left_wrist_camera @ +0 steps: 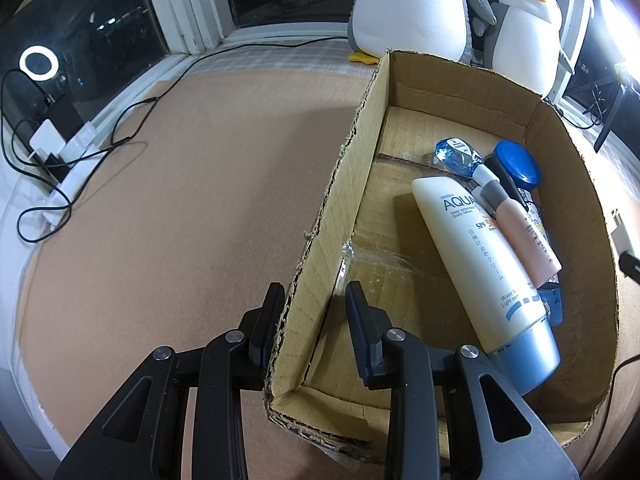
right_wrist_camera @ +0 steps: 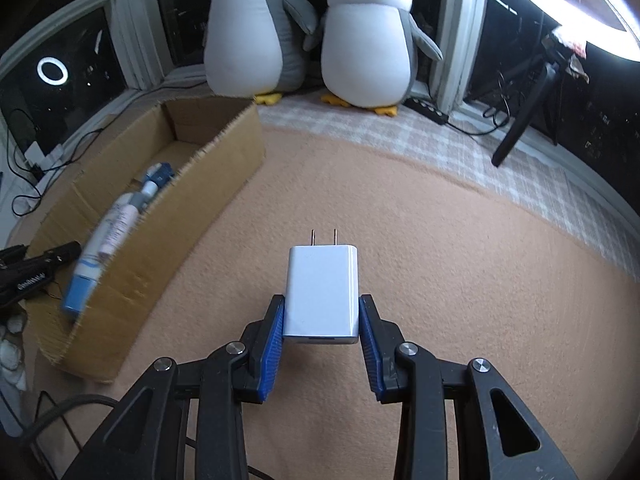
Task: Organize rigid objects
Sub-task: 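Carry the white charger into the box and open the right gripper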
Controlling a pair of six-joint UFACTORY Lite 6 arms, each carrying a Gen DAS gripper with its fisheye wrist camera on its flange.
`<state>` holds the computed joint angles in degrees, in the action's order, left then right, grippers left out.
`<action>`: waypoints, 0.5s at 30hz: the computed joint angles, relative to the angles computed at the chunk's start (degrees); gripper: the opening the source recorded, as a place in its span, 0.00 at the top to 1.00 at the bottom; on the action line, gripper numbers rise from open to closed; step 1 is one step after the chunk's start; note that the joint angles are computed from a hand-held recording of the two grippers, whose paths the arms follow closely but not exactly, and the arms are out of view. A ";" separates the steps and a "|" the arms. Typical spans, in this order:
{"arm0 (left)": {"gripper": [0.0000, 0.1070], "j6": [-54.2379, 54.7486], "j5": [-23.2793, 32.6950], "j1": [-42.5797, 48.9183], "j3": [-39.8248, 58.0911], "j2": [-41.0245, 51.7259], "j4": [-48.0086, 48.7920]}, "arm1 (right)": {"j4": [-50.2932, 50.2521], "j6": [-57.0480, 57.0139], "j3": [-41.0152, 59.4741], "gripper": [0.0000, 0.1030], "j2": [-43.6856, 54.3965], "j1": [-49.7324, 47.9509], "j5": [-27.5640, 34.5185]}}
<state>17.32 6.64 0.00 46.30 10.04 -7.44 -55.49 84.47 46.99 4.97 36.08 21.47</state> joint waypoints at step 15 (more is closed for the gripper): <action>0.72 0.63 -0.01 0.11 -0.09 -0.05 -0.38 | 10.60 -12.94 17.26 0.69 4.53 5.49 2.22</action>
<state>17.94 6.63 0.12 46.21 9.99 -7.81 -44.88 71.53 64.25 9.50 41.57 23.68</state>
